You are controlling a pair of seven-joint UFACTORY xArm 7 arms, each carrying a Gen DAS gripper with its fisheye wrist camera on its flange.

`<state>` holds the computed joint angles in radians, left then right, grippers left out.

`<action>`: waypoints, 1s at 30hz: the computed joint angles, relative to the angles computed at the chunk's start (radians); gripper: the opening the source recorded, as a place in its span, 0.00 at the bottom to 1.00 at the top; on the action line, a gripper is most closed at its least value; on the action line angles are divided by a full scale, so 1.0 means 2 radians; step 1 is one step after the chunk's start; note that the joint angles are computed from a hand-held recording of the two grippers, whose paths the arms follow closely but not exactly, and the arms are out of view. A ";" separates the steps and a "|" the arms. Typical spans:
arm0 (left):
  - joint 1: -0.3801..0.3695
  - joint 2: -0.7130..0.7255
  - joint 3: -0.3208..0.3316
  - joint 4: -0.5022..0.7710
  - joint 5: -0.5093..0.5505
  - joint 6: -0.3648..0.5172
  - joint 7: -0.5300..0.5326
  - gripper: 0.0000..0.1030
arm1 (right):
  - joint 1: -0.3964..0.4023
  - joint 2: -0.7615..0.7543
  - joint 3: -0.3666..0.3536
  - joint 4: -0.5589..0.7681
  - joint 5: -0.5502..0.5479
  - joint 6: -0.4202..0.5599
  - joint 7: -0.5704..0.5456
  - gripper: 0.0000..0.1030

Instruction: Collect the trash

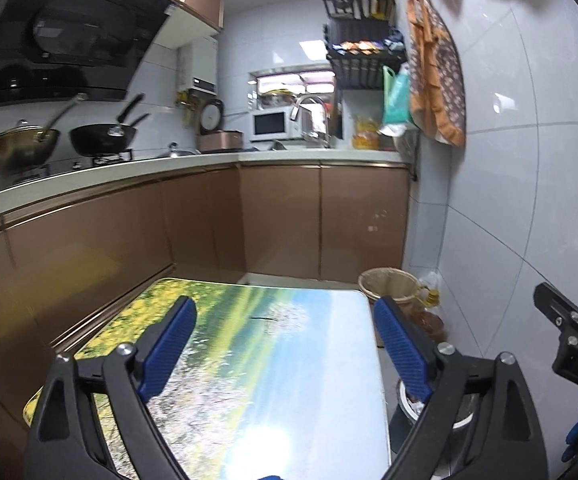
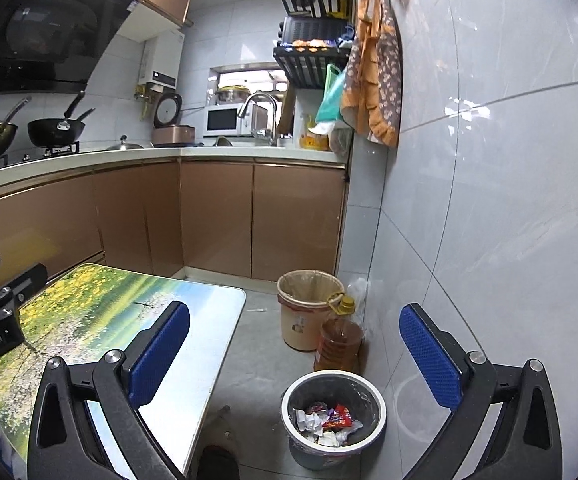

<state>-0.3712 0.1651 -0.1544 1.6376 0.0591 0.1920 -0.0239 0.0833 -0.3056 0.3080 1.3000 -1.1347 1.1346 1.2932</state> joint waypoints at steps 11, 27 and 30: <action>0.027 -0.074 0.005 -0.093 -0.016 -0.068 -0.011 0.98 | 0.017 -0.008 0.034 0.007 -0.026 0.031 -0.001 1.00; 0.021 -0.122 0.024 -0.150 -0.098 -0.092 0.070 0.98 | 0.031 -0.018 0.053 0.008 -0.042 0.042 -0.006 1.00; 0.017 -0.125 0.028 -0.156 -0.119 -0.087 0.091 0.98 | 0.030 -0.022 0.052 0.003 -0.038 0.039 -0.006 1.00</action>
